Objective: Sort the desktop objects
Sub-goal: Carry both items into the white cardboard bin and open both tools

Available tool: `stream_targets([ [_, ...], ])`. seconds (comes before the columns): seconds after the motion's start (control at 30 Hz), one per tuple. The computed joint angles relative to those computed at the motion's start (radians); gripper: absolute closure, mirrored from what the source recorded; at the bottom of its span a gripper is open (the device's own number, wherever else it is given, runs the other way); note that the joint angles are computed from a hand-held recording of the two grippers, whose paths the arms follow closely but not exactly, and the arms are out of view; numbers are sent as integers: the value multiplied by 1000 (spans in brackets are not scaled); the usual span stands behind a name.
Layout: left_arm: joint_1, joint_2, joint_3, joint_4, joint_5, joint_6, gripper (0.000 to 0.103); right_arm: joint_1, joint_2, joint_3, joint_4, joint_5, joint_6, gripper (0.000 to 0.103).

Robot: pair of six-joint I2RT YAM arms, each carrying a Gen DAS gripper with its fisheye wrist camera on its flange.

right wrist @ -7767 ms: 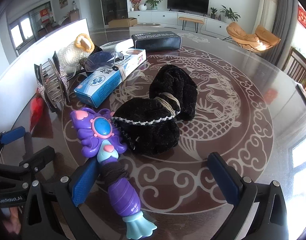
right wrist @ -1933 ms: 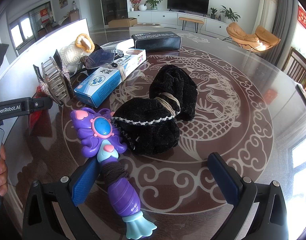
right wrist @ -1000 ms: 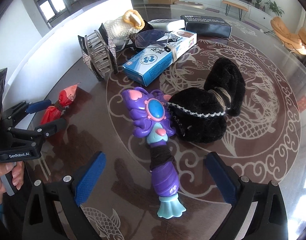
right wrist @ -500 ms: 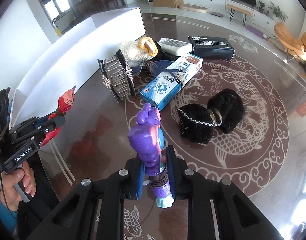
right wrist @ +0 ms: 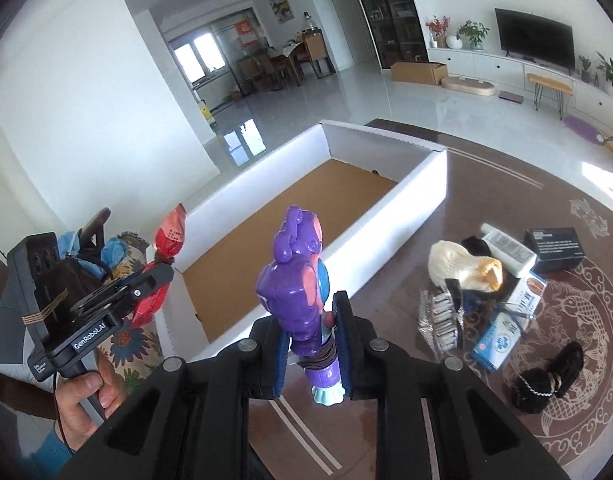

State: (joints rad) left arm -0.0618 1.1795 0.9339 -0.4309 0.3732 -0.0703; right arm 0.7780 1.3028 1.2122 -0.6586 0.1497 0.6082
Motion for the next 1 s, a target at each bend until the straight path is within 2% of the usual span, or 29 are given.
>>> stream_targets([
  [0.1, 50, 120, 51, -20, -37, 60, 83, 48, 197, 162, 77, -34, 1, 82],
  [0.17, 62, 187, 69, -32, -57, 89, 83, 64, 343, 292, 72, -59, -2, 82],
  [0.33, 48, 307, 95, -48, -103, 108, 83, 68, 683, 601, -85, -95, 2, 81],
  [0.43, 27, 347, 93, -28, -152, 94, 81, 69, 797, 686, -129, -93, -5, 81],
  [0.47, 8, 347, 92, -14, -196, 96, 72, 66, 822, 701, -135, -96, -1, 81],
  [0.5, -8, 357, 101, -18, -230, 93, 49, 61, 843, 710, -137, -104, 5, 80],
  [0.53, -16, 359, 102, -18, -252, 85, 35, 53, 857, 714, -133, -117, 12, 77],
  [0.57, -19, 348, 93, -6, -269, 74, 18, 45, 855, 701, -121, -121, 20, 67],
  [0.6, -22, 321, 71, 17, -280, 62, 17, 41, 839, 672, -94, -111, 34, 45],
  [0.67, -15, 287, 53, 32, -269, 47, 17, 34, 774, 587, -12, -90, 63, 19],
  [0.83, -77, 127, -28, 46, -221, -6, 17, 50, 505, 295, 167, 42, 84, 14],
  [0.9, -154, 49, -59, 45, -217, -28, 17, 68, 376, 158, 201, 134, 73, 1],
  [1.0, -321, -26, -81, 36, -234, -72, 15, 92, 176, -63, 208, 281, 73, 0],
])
